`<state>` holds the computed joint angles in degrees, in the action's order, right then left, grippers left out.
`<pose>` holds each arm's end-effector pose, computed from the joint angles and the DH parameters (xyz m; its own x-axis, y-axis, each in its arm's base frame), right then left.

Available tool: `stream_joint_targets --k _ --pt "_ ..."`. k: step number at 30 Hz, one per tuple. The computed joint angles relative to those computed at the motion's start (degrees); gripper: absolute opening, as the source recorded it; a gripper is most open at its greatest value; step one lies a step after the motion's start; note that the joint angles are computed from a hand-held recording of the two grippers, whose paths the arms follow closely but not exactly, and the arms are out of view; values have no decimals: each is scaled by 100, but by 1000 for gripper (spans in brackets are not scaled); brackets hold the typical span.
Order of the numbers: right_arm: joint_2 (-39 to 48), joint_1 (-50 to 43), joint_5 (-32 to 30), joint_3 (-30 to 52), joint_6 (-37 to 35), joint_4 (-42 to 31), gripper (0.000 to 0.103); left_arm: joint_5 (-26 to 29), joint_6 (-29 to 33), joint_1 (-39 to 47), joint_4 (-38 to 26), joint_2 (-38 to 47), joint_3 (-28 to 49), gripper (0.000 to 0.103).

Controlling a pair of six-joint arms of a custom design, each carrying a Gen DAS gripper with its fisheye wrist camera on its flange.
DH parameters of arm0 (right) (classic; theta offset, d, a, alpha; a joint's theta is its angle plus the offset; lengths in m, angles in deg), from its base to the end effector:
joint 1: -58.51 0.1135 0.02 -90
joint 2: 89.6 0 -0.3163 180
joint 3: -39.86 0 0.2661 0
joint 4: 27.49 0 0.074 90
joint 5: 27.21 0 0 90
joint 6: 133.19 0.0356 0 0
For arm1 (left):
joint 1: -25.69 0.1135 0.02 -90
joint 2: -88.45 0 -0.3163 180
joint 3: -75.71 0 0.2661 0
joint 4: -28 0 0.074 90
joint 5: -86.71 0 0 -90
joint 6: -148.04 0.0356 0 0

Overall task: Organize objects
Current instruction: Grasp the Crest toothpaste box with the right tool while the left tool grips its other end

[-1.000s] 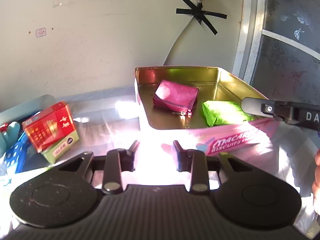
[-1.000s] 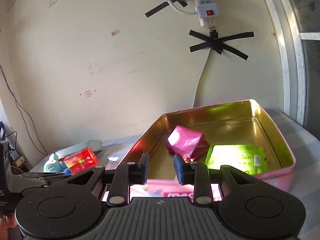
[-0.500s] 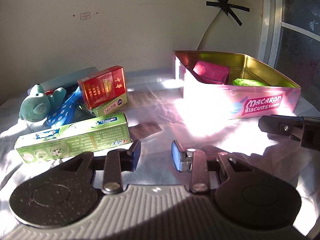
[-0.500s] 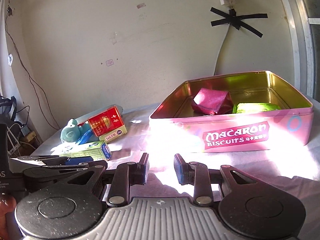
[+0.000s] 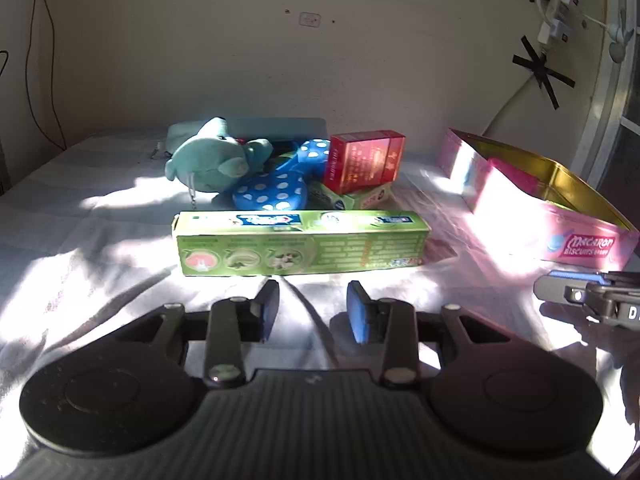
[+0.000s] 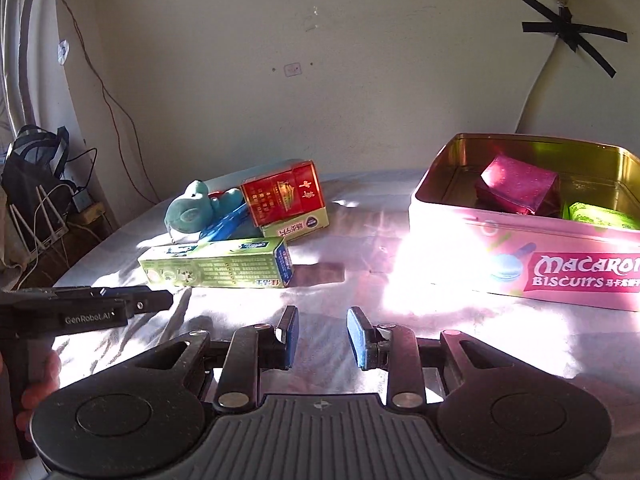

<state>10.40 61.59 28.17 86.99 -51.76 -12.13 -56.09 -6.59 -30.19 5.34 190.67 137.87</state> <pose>0.3159 0.0373 0.1499 -0.5276 -0.1512 -0.8359 -0.5793 0.7838 0.2239 0.2110 -0.2609 0.1665 -0.4808 -0.2643 -0.8360 -0.3237 0.9396 -0.1108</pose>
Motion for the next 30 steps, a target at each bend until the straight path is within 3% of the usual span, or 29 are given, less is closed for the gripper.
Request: stream_joint_targets --k 3,7,11,17,25,30 --pt "276 324 57 333 21 -168 23 67 -111 461 90 -577 -530 42" --pt "813 632 55 1099 495 -427 23 608 110 1201 1132 -1151 -1279 42" --pt "1289 768 -174 1920 1097 -899 23 1182 286 1782 2079 -1177 -1649 42" --pt "1645 878 -363 2505 1409 -1295 24 1895 640 2041 3419 -851 -1974 42" --pt "1099 820 -323 1558 377 -955 23 1066 485 1106 2821 -1025 -1958 44" --pt "916 645 -471 1016 -359 -1012 24 989 22 619 2641 -1264 -2250 45"
